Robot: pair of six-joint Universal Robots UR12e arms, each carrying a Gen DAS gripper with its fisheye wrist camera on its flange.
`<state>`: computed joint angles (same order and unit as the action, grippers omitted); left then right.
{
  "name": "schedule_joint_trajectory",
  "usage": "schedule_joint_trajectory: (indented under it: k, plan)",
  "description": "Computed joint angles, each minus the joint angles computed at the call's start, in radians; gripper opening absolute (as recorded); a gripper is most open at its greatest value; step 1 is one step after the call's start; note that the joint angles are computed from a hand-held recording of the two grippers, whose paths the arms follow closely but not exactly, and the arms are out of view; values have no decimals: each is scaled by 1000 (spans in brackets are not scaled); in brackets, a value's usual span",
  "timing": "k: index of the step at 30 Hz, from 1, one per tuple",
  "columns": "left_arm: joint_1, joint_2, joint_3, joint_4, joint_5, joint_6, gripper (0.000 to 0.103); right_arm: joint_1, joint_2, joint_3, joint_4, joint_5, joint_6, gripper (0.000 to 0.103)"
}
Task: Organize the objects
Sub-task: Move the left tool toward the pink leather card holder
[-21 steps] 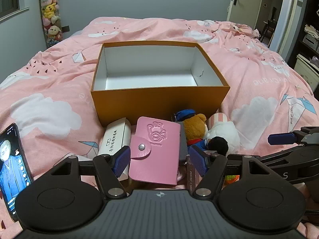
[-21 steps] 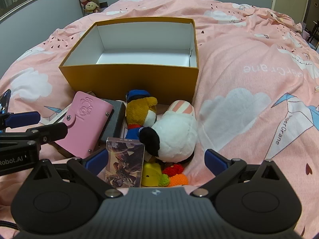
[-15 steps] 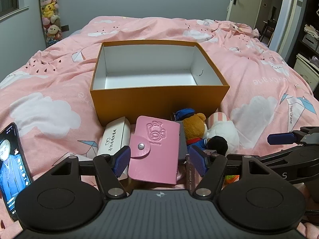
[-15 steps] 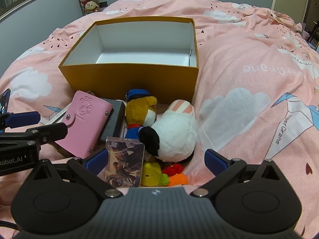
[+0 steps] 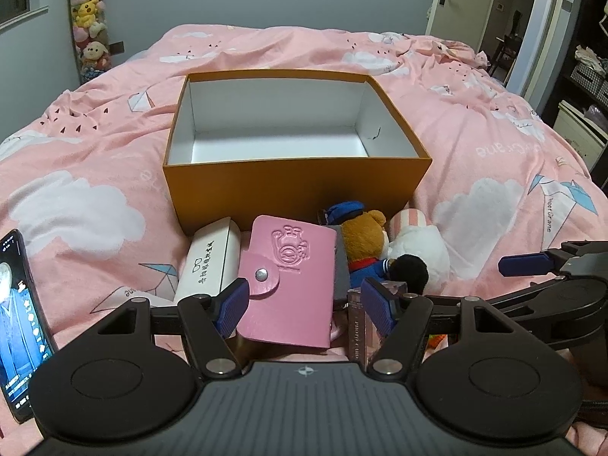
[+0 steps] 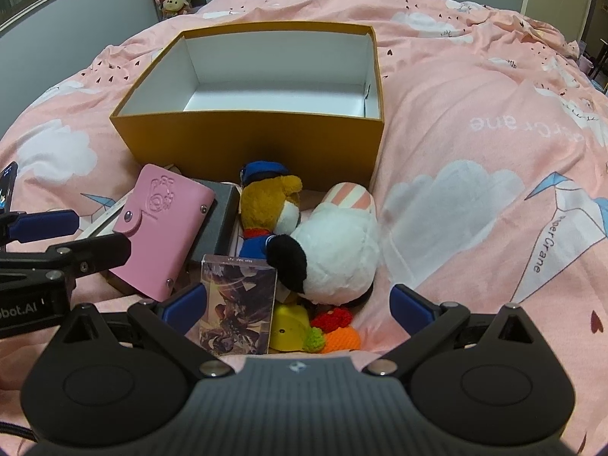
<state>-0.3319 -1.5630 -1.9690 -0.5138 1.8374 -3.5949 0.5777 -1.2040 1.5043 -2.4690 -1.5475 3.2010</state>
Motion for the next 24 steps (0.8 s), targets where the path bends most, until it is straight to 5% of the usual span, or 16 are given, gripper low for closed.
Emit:
schedule_joint_trajectory:
  k: [9, 17, 20, 24]
  plan:
    - [44, 19, -24, 45, -91, 14, 75, -19, 27, -49, 35, 99, -31, 102]
    - [108, 40, -14, -38, -132, 20, 70, -38, 85, -134, 60, 253, -14, 101]
    - [130, 40, -7, -91, -150, 19, 61, -37, 112, -177, 104, 303, -21, 85]
    - [159, 36, -15, -75, -234, 28, 59, -31, 146, -226, 163, 322, -28, 80]
